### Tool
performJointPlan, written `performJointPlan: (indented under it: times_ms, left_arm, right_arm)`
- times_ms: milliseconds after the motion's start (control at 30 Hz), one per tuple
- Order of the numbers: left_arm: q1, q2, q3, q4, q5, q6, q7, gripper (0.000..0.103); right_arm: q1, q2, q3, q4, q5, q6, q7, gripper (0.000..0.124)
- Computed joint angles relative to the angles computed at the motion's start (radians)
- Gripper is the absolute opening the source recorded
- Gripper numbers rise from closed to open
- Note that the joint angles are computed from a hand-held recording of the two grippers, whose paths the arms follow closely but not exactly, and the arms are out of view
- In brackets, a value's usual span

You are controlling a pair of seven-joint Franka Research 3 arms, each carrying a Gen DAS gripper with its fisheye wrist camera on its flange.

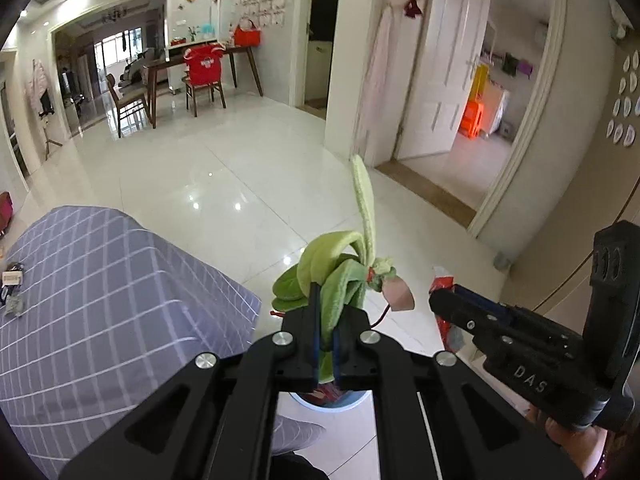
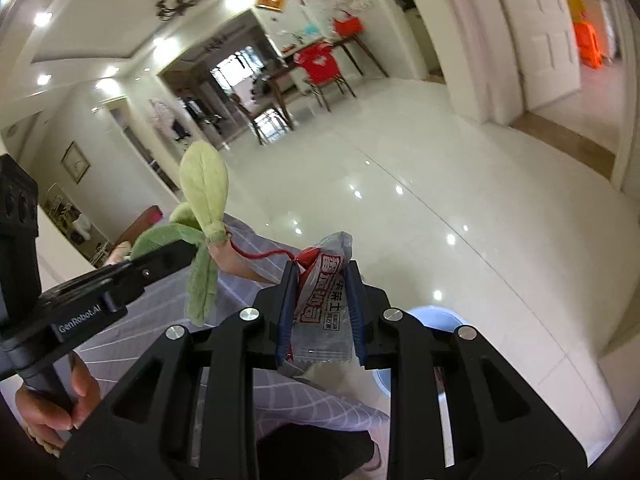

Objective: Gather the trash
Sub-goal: 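Lower both items into the bin and open both grippers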

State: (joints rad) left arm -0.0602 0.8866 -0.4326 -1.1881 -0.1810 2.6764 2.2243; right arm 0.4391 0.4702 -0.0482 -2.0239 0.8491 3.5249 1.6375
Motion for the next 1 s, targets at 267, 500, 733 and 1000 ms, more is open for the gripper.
performJointPlan:
  times_ms: [267,500,733,1000]
  left_arm:
    - [-0.128,0.127,0.108,0.191,0.125,-0.071,-0.091,0.005]
    - [-0.162,0.18,0.123,0.261,0.164,-0.12,-0.118,0.005]
    - [-0.186,0.22,0.13,0.326,0.174,-0.177,-0.113,0.005]
    - [-0.207,0.271,0.132,0.416,0.155,-0.247,-0.103,0.005]
  right_arm:
    - [-0.189,0.082,0.122,0.011,-0.182,-0.032,0.207,0.055]
    - [-0.106,0.063,0.039,-0.025,-0.16,-0.012,0.24,0.056]
    - [-0.015,0.04,-0.027,-0.053,-0.024,0.054,0.165,0.061]
    - [-0.01,0.056,0.003,-0.029,0.125,0.134,0.065,0.064]
